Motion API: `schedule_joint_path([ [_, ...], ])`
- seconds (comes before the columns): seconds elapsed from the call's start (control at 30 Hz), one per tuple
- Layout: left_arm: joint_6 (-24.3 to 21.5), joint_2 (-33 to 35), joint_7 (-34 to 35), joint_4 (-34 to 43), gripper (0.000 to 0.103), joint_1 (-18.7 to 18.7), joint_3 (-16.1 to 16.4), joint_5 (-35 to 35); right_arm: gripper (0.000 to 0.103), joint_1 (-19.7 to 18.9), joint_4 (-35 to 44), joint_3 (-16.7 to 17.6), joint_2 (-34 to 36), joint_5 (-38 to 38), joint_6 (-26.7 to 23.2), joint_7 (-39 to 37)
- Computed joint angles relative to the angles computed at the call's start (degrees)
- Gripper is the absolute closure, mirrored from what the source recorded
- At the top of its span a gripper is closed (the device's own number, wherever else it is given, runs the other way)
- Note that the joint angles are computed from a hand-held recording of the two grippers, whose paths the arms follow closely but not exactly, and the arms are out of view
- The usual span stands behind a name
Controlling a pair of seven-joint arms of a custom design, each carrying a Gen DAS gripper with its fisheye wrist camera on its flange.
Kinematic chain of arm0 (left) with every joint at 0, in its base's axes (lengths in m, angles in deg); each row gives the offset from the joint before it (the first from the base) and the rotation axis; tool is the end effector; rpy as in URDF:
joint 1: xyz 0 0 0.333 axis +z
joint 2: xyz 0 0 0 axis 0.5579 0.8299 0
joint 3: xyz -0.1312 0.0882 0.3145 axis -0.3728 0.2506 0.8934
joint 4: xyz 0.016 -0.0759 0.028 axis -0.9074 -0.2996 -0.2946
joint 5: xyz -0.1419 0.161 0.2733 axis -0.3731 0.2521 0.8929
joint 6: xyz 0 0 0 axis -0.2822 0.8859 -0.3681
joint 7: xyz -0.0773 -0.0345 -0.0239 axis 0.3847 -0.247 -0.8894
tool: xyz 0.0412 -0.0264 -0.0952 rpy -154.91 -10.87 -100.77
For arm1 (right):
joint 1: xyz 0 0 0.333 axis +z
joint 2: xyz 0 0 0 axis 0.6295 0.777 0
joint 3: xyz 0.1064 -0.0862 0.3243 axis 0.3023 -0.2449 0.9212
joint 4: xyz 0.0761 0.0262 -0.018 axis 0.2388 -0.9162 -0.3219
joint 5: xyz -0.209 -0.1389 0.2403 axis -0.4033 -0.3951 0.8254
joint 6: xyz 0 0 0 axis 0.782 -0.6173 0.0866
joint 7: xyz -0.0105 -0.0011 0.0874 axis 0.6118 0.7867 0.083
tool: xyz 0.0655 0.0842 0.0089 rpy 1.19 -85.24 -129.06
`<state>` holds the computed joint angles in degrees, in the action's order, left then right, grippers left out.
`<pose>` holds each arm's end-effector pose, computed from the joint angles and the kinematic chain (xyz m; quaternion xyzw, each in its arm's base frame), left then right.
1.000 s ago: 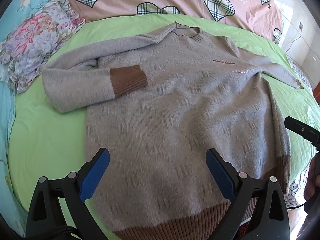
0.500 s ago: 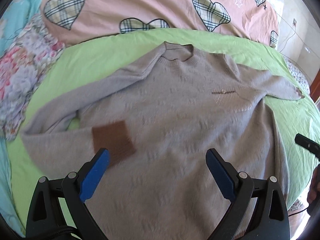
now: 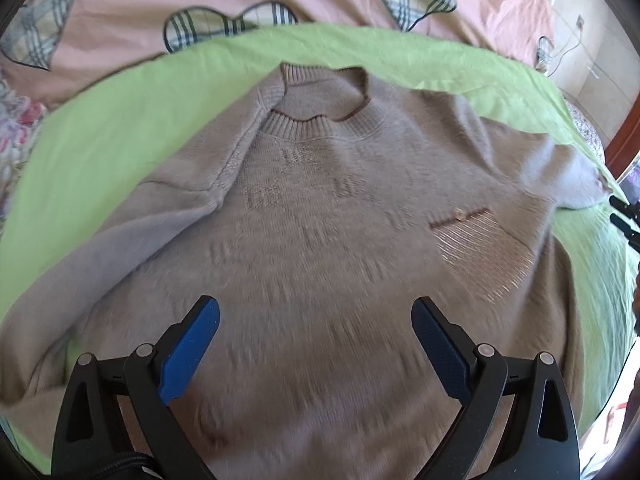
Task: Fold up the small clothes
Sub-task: 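Grasp the brown sleeve cuff with the right tool and carry it across the sweater body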
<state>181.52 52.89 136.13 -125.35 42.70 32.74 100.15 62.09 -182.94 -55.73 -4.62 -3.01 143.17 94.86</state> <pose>0.5899 -0.0118 0.3074 -0.6896 0.6771 -0.1993 0.1617 0.4906 0.1225 0.3340 -0.4645 0.8084 -0.1790 0.3142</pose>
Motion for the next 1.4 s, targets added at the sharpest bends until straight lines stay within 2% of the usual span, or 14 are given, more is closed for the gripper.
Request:
schedule_joint_path([
  [0.13,-3.78,3.94,0.53,6.22,0.006,0.1,0.13,-0.49,0.047,-0.85,3.86,-5.98,3.74,4.53,-2.19,-1.2],
  [0.23,-5.75,6.54,1.19,9.9,0.006,0.59,0.11,-1.03,0.054,-5.15,6.27,-6.18,6.35,5.56,-3.49,0.07],
  [0.27,-6.59,7.72,1.37,11.49,0.006,0.73,0.29,-1.23,0.057,-8.41,6.61,-4.8,7.4,2.77,-2.6,3.13],
  [0.33,-7.87,9.44,1.58,13.77,0.006,0.88,0.99,-1.49,0.075,-14.74,6.51,-0.33,8.63,-2.09,0.88,7.59],
  [0.43,-8.96,11.75,0.87,17.3,0.006,0.27,3.27,-1.37,0.096,-16.83,6.99,1.55,8.74,-6.99,2.71,10.09],
  [0.5,-9.19,12.66,0.71,19.26,0.006,0.89,3.39,-1.65,0.096,-15.18,8.22,1.27,9.1,-9.05,4.62,9.48],
  [0.63,-9.67,14.34,-2.13,23.94,0.006,-0.53,6.73,-1.29,0.097,-16.53,9.61,6.01,8.43,-18.81,7.1,11.0],
  [0.77,-10.46,15.81,-6.94,27.7,0.006,-2.41,11.35,-0.03,0.097,-18.53,16.01,13.93,11.1,-32.19,4.84,13.9],
  [0.8,-11.21,15.66,-7.1,28.11,0.006,-1.41,10.73,-0.05,0.097,-19.54,18.45,16.82,12.58,-36.14,3.57,14.88],
  [0.93,-7.61,12.05,-4.82,22.33,0.006,6.23,3.58,-2.35,0.097,-22.91,28.02,28.04,21.01,-48.43,-1.17,16.57],
  [1.03,-1.73,7.4,-2.68,13.63,0.006,10.43,-0.27,-3.11,0.097,-22.55,37.77,34.96,28.84,-52.26,-7.47,14.37],
  [1.1,2.04,4.63,-0.95,7.67,0.006,15.4,-5.27,-3.67,0.096,-22.08,44.21,39.69,34.25,-53.35,-12.25,11.61],
  [1.27,8.25,0.31,-0.89,-4.37,0.006,30.89,-19.93,-0.31,0.097,-17.49,59.97,47.54,46.63,-52.62,-24.96,3.72],
  [1.4,8.31,0.3,-2.81,-8.0,0.006,41.14,-29.15,4.77,0.093,-13.84,68.36,51.56,53.84,-49.79,-31.66,-1.28],
])
